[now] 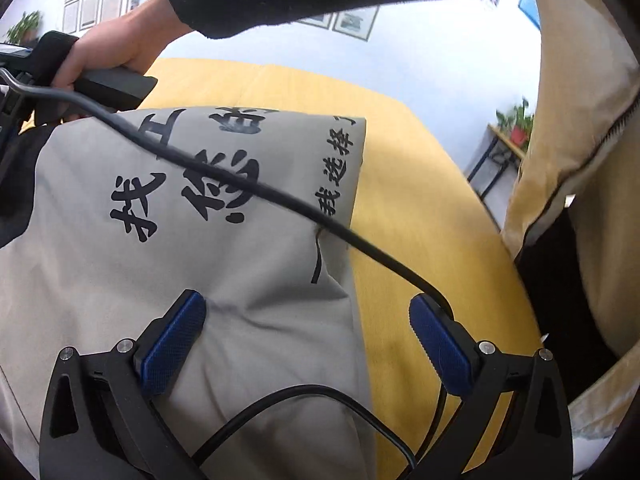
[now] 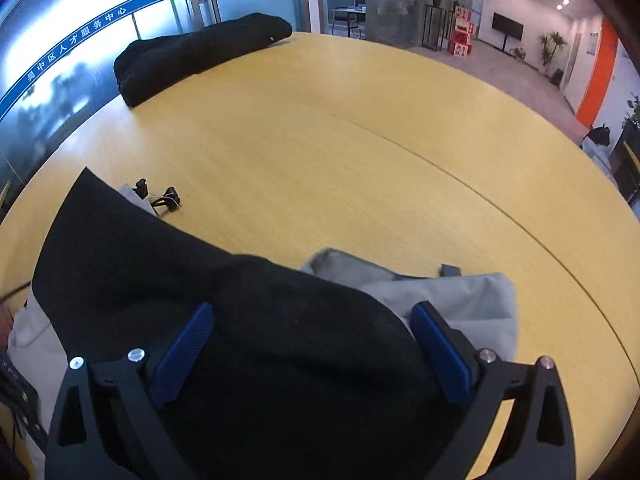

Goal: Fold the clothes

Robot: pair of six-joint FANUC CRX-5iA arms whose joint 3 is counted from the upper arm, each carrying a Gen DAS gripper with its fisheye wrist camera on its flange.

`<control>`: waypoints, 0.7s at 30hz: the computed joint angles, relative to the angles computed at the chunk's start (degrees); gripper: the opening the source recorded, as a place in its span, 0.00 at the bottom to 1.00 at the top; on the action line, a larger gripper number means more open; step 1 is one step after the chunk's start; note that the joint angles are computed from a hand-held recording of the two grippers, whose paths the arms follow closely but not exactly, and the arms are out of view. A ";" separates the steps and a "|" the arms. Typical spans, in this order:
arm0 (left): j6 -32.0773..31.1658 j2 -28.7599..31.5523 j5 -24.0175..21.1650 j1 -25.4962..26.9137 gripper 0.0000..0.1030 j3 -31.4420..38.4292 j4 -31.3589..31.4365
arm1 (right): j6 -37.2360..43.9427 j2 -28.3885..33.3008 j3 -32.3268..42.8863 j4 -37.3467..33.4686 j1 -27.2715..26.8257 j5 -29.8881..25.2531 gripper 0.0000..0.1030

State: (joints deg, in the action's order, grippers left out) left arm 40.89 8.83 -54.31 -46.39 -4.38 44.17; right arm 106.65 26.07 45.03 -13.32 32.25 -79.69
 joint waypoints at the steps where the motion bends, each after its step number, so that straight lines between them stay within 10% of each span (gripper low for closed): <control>1: -0.30 -0.38 0.47 -0.07 1.00 -0.60 0.19 | 0.13 0.27 0.90 0.36 0.14 -0.28 0.98; 14: 10.26 -12.55 2.69 1.08 1.00 -7.68 0.10 | 3.59 -33.10 -26.50 -15.88 -3.73 10.90 0.94; 21: 42.02 -27.19 -0.67 7.87 1.00 -5.72 -15.85 | -17.06 -49.39 -48.50 4.32 12.95 17.82 0.94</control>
